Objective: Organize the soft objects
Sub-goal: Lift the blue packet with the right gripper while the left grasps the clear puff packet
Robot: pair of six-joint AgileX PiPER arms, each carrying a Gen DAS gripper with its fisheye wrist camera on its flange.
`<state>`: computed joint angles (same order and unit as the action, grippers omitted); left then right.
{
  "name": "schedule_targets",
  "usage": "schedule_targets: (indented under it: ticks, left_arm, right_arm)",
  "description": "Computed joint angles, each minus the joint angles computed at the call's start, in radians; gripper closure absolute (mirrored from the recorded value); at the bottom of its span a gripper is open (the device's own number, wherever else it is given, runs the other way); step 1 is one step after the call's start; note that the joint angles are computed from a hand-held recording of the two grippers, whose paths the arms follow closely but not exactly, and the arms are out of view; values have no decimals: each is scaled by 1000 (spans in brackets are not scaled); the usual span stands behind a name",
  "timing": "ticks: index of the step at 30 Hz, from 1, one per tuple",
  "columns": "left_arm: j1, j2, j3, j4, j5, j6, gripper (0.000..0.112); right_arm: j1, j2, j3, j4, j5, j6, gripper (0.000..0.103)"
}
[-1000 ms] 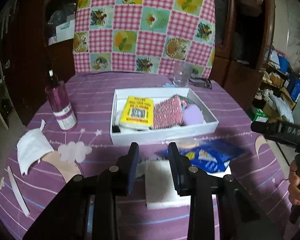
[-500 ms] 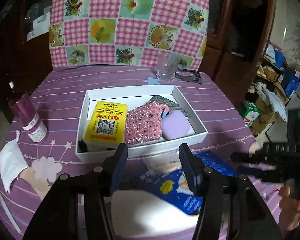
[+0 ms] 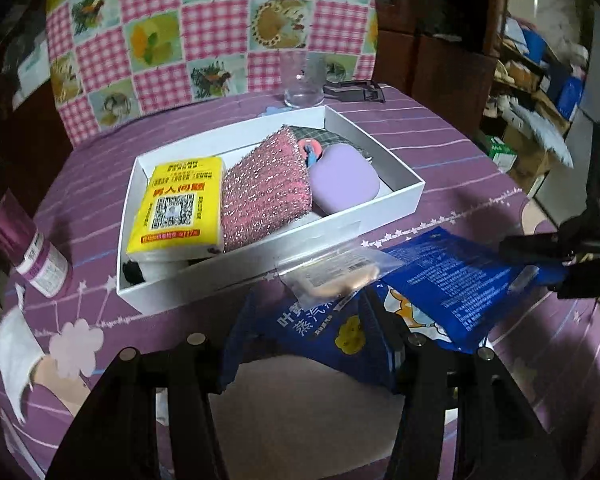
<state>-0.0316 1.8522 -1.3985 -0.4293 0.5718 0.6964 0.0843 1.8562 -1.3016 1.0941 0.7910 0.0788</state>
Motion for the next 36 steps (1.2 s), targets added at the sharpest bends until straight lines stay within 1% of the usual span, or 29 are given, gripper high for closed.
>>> schedule_targets:
  ticks: [1, 3, 5, 6, 10, 11, 13, 15, 18, 20, 22, 24, 28, 30, 31, 32, 33, 34, 35, 36]
  left_arm:
    - [-2, -4, 3, 5, 0, 3, 59]
    - [6, -5, 5, -13, 8, 29, 59]
    - [14, -12, 8, -23, 13, 40, 54]
    - [16, -12, 8, -19, 11, 36, 53]
    - [11, -13, 17, -11, -7, 23, 52]
    - [9, -11, 15, -10, -8, 21, 52]
    - [7, -11, 15, -18, -7, 29, 52]
    - [7, -10, 9, -30, 6, 44, 52]
    - [2, 6, -31, -41, 60, 68, 52]
    - [-16, 35, -86, -5, 113, 29, 52]
    - [-38, 67, -147, 53, 158, -37, 52]
    - [-54, 91, -189, 89, 187, -85, 52]
    - [-98, 120, -223, 204, 179, -168, 52]
    - [-109, 143, -255, 240, 197, -199, 52]
    - [-108, 168, -300, 242, 237, -215, 56]
    - [-107, 185, -326, 246, 260, -226, 66]
    - [-111, 218, -377, 275, 297, -259, 70]
    - [-114, 238, -404, 297, 309, -287, 74]
    - [-114, 251, -418, 310, 314, -303, 83]
    - [-114, 271, -443, 329, 325, -328, 88]
  right_arm:
    - [2, -1, 9, 29, -10, -30, 79]
    - [15, -13, 14, 17, -37, -29, 83]
    - [31, -30, 3, -49, -68, 13, 83]
    - [34, -44, 13, -52, -86, 11, 83]
    - [28, -61, 46, 41, -135, -93, 83]
    - [32, -57, 51, 72, -149, -120, 83]
    - [47, -34, 40, 85, -166, -130, 83]
    - [62, -10, 27, 84, -186, -122, 83]
    - [73, 16, 18, 108, -210, -151, 83]
    - [71, 12, 39, 161, -228, -204, 88]
    - [68, 5, 45, 136, -242, -185, 89]
    - [61, 1, 54, 150, -243, -197, 89]
    - [42, 8, 79, 253, -233, -279, 90]
    - [38, 8, 88, 289, -247, -316, 90]
    - [37, 8, 91, 306, -249, -334, 90]
    - [34, 6, 99, 336, -249, -366, 90]
    - [34, 5, 102, 342, -250, -372, 90]
    - [34, 4, 105, 351, -251, -383, 90]
    - [34, 3, 106, 354, -254, -387, 90]
    - [34, 2, 108, 357, -255, -390, 90]
